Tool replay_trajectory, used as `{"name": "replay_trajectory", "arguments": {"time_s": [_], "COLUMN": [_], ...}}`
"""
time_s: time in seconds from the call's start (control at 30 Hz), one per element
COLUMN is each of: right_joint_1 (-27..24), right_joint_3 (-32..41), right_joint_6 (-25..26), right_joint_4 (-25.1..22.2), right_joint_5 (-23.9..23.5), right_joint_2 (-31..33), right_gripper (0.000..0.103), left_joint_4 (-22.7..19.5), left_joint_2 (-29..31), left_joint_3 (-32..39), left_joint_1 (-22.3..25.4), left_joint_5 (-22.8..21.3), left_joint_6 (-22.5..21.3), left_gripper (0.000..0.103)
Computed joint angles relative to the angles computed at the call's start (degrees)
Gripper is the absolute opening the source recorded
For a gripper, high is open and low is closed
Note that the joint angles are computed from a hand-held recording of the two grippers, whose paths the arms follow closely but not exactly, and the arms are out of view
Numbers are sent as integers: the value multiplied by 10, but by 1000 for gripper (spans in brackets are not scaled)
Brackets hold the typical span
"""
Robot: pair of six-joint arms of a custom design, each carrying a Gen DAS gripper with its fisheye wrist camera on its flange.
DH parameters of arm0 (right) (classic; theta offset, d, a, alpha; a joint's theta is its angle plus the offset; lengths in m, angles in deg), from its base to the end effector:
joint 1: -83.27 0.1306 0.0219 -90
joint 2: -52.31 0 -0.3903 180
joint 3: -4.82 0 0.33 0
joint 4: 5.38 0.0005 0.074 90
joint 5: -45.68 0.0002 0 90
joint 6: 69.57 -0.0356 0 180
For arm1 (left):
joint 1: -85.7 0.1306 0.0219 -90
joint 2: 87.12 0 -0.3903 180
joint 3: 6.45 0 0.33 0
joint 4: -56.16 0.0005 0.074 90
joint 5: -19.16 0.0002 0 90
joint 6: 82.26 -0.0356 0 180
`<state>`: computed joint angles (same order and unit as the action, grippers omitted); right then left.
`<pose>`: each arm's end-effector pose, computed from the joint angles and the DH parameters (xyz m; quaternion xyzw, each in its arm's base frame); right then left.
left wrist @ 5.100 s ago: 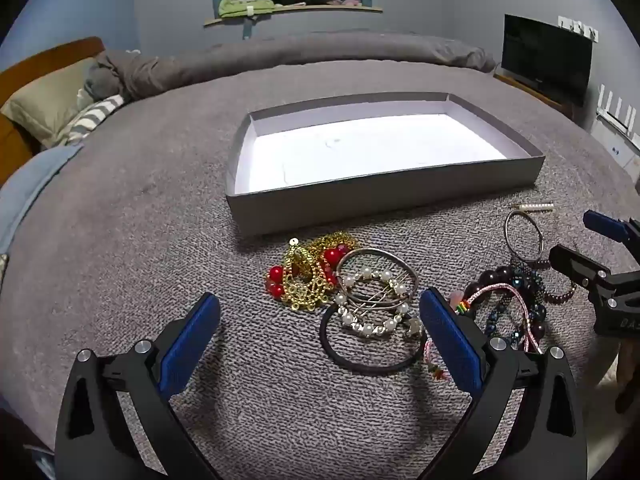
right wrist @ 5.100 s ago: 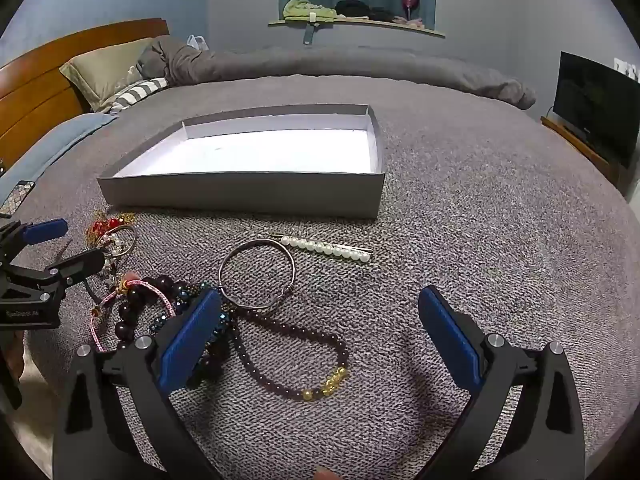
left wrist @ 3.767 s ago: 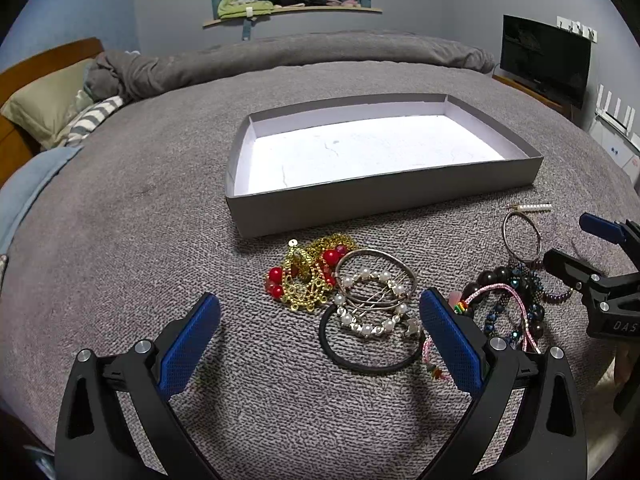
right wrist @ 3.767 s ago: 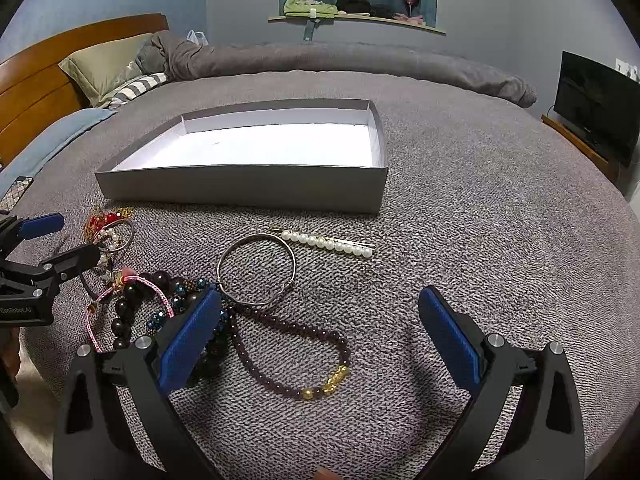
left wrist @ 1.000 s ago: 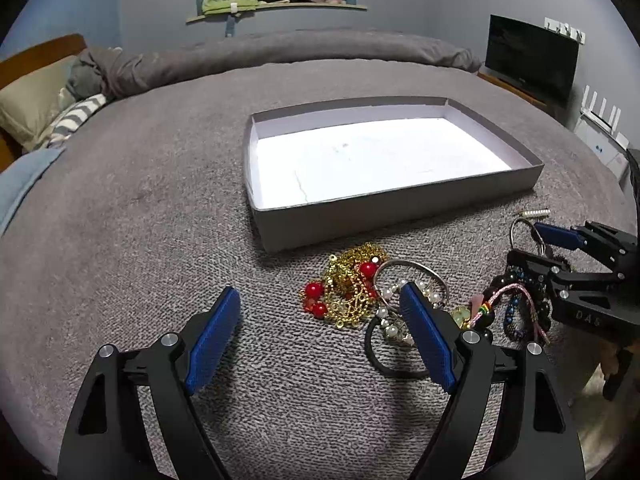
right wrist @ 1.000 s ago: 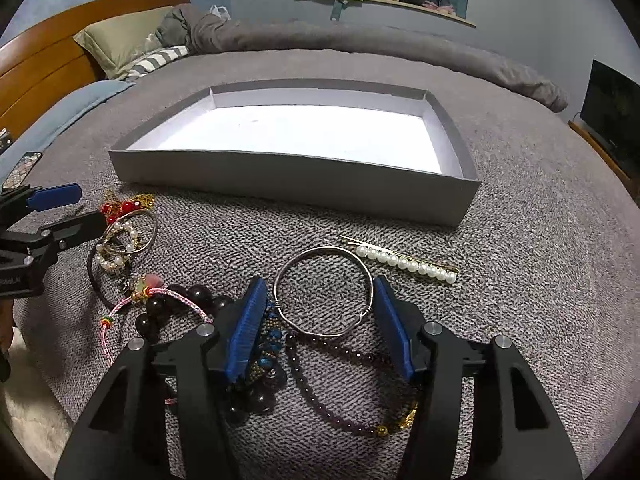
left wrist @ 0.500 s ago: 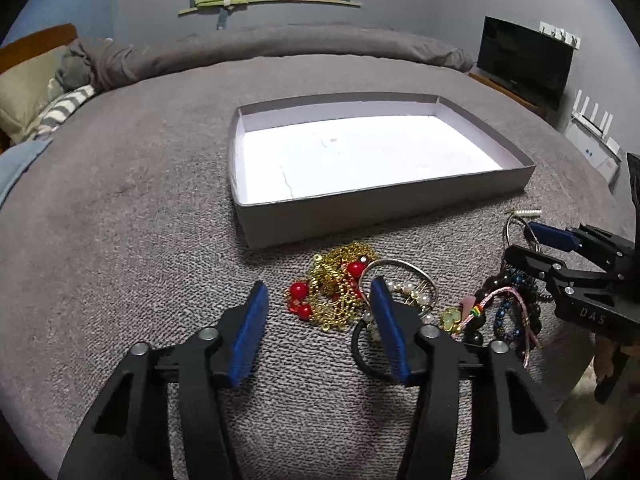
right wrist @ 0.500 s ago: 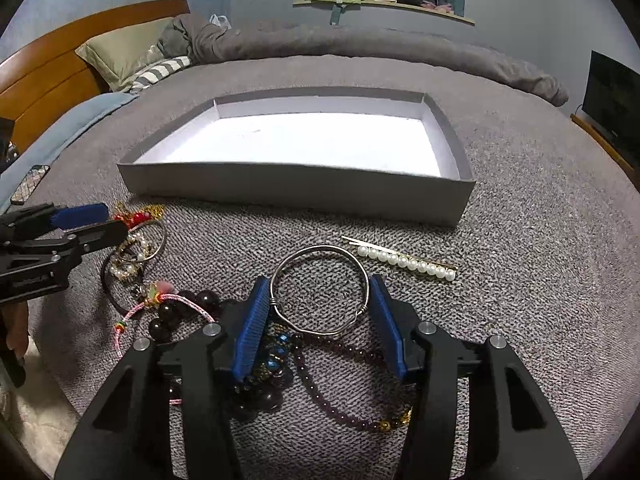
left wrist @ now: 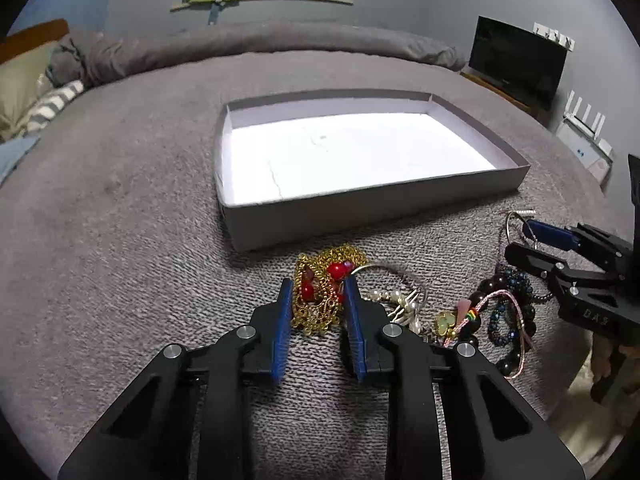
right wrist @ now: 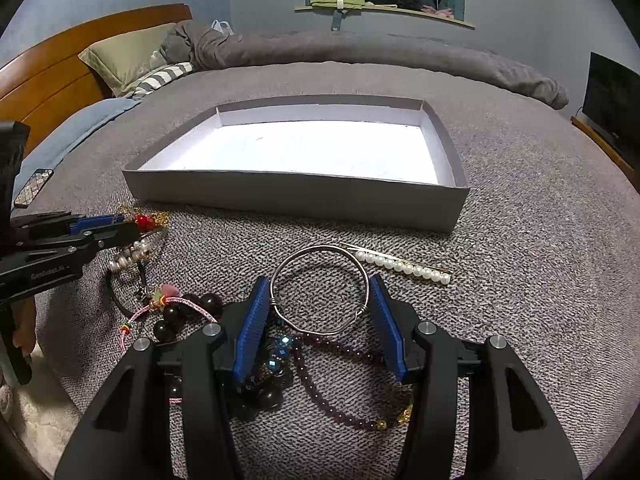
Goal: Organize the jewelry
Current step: 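Close the left tool on the gold chain while the right tool closes on the silver bangle, then carry the gold chain into the white box with the left tool while the right tool drops the bangle there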
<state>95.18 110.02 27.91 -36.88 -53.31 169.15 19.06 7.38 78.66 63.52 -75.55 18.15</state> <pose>0.5869 0.1290 0.3375 -0.1848 0.8964 0.0872 0.3933 0.4207 -0.1689 0.3863 0.0800 0.9247 -0.0673 0.3662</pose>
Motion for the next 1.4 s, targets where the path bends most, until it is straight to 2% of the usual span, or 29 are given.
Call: {"name": "replay_trajectory", "arguments": {"time_s": [0.33, 0.57, 0.77, 0.97, 1.2, 1.37, 1.4], "right_joint_1": [-5, -5, -4, -5, -5, -4, -4], "right_joint_3": [-10, -13, 8, 49, 196, 395, 462], "right_joint_6": [-5, -9, -11, -26, -29, -40, -44], "right_joint_4": [13, 21, 15, 21, -27, -138, -177], "right_joint_5": [-9, -18, -18, -19, 2, 21, 23], "right_joint_2": [-13, -23, -19, -5, 63, 172, 208], "right_gripper": [51, 51, 51, 51, 51, 51, 51], "left_joint_4": [17, 19, 10, 0, -28, -69, -83], "left_joint_2": [-33, -48, -44, -7, 79, 154, 172], "left_joint_3": [-7, 6, 47, 115, 225, 314, 337], "left_joint_1": [-26, -29, -19, -2, 22, 37, 38], "left_joint_5": [-47, -48, -43, -27, -14, -5, -9], "left_joint_6": [-17, -18, -28, -31, -20, 5, 9], "left_gripper": [26, 26, 26, 26, 26, 26, 26]}}
